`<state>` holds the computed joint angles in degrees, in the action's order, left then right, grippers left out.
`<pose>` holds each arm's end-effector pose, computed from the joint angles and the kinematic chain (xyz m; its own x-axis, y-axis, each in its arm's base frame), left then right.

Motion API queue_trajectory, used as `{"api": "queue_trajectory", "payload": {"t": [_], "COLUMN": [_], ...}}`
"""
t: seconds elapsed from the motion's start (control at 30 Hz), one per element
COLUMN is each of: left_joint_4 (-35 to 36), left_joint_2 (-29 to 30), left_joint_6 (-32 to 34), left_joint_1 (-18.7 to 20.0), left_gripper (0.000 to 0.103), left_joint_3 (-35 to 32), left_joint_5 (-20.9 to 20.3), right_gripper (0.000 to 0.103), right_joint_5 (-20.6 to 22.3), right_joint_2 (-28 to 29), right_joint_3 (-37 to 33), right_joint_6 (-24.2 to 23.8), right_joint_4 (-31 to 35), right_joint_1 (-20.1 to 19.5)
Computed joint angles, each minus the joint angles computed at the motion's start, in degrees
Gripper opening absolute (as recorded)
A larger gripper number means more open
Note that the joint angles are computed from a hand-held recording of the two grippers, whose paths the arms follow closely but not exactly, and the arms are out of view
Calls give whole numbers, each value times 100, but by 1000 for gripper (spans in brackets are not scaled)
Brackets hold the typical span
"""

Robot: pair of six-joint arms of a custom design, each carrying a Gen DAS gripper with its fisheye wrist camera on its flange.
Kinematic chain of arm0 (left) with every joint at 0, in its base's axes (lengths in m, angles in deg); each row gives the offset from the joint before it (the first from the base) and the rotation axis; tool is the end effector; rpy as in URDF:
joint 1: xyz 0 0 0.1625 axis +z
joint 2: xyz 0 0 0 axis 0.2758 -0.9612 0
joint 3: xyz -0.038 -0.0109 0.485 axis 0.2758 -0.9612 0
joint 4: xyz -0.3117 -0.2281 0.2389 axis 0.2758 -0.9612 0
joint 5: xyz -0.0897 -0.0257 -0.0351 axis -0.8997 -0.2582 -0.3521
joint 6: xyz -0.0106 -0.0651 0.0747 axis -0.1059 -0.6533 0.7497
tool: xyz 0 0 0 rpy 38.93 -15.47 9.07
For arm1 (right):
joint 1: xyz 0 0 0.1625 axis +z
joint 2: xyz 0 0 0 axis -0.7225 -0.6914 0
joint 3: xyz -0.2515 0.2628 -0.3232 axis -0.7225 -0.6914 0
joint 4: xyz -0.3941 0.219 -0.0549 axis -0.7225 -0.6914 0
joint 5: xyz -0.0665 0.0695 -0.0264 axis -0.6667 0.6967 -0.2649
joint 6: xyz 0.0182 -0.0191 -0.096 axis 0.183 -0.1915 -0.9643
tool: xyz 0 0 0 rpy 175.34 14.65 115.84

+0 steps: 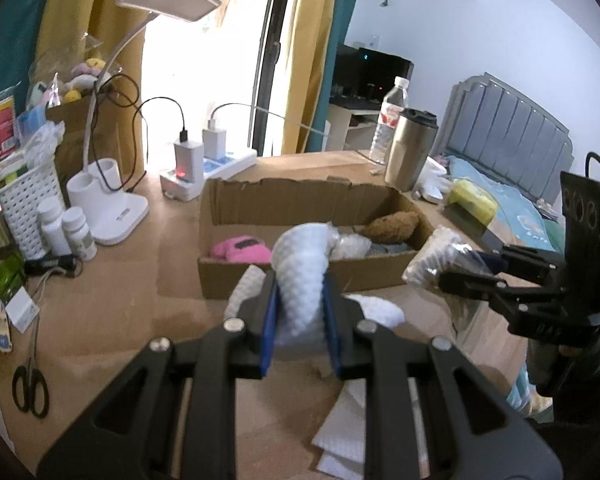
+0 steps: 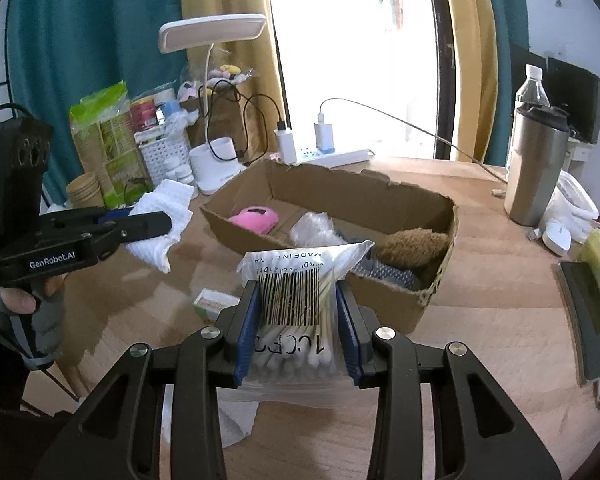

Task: Organize soft objects
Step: 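Carry foam sleeve and cotton swab bag into the box and open both tools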

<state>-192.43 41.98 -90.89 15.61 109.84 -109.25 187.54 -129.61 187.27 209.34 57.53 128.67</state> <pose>-0.1300 -0.3019 0.0713 -0.7185 0.5189 -0.4632 0.6936 0.5838 -0.4219 0.0912 -0.2253 0.1156 -0.7638 -0.2753 0.5838 -0.6032 0.6264 -0.4938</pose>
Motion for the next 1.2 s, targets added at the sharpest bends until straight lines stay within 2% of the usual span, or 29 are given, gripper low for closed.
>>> {"api": "queue_trajectory", "payload": {"t": [0.57, 1.2], "left_joint_4": [346, 461], "left_joint_2": [-27, 228], "left_joint_6": [710, 1326], "left_joint_1": [549, 1083], "left_gripper": [22, 22], "left_joint_3": [-629, -1284], "left_joint_5": [-292, -573], "right_gripper": [39, 39], "right_joint_5": [-212, -138], "right_joint_2": [67, 326], "right_joint_3": [-357, -816], "right_joint_6": [123, 116], "right_joint_4": [64, 18], "right_joint_1": [-151, -136]}}
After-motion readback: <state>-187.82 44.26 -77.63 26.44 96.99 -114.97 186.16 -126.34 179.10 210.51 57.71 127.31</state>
